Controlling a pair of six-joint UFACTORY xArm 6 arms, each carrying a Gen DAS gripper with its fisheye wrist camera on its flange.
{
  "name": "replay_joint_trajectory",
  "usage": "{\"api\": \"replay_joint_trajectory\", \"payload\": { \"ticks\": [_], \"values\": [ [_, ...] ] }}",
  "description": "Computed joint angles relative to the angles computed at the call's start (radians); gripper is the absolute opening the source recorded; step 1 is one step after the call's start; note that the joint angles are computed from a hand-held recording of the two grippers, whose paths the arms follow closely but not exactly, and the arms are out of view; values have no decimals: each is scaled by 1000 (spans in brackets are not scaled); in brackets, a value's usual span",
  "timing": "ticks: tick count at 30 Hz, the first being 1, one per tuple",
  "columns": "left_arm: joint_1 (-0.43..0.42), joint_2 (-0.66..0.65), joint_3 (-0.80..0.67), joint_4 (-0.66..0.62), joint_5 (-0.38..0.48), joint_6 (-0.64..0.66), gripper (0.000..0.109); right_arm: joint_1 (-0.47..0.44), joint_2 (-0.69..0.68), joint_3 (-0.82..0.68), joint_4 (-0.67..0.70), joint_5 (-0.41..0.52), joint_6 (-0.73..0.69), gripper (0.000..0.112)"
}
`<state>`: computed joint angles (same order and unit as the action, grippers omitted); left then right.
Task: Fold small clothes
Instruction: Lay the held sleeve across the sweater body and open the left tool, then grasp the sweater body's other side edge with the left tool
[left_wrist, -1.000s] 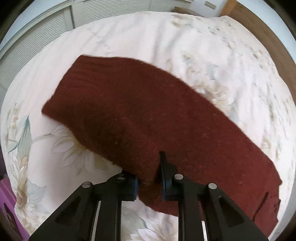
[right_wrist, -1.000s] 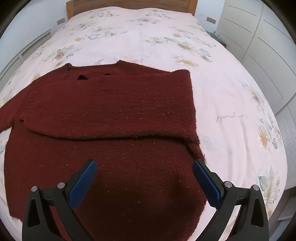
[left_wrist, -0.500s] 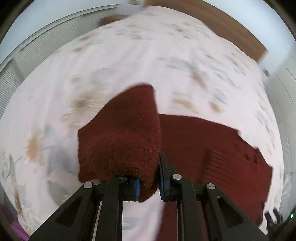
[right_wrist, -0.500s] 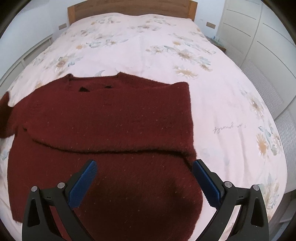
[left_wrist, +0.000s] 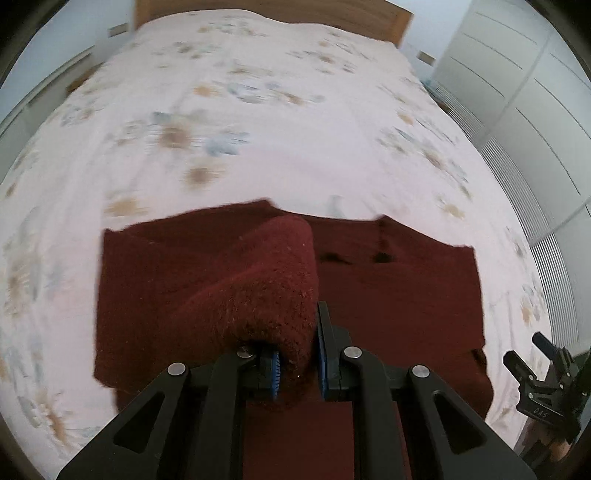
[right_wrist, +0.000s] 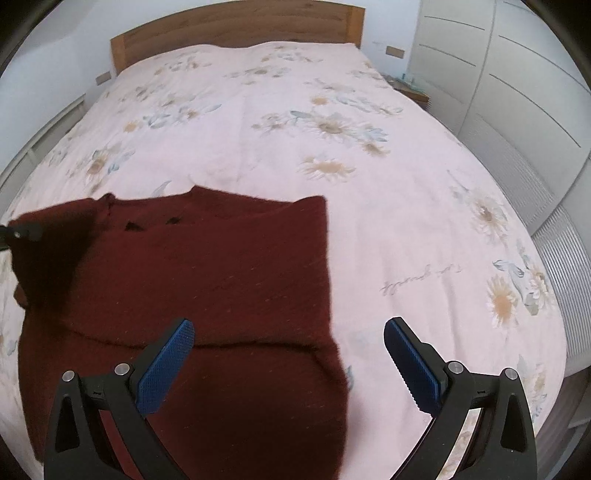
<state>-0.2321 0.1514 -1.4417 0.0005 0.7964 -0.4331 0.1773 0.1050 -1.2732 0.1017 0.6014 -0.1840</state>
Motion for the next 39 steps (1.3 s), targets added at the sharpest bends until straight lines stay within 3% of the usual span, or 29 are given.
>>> {"api": "replay_joint_trajectory", "payload": {
  "ticks": [6, 10, 17, 21, 25, 27, 29, 31, 39],
  "values": [
    [-75, 135, -140, 6, 14, -5, 12, -28, 8, -3, 22, -1, -16, 102],
    [-100, 160, -136, 78, 35, -40, 12, -34, 14, 5, 37, 9, -24, 102],
    [-94, 212, -120, 94, 86, -40, 18, -27, 16, 33, 63, 14, -45, 102],
    [-85, 213, -111, 79, 94, -31, 35, -23, 20, 37, 69, 18, -47, 102],
    [-78, 207, -106, 91, 110, -39, 64, -22, 18, 39, 72, 17, -50, 102],
    [-72, 200, -97, 98, 115, -42, 71, -21, 17, 41, 71, 17, -47, 102],
    [-63, 196, -89, 90, 126, -30, 87, -21, 17, 41, 72, 18, -48, 102],
    [-59, 183, -71, 89, 128, -31, 96, -20, 14, 45, 75, 18, -50, 102],
    [-16, 62, 79, -20, 99, 109, 102, -17, 9, 56, 66, 22, -43, 102]
  ]
}}
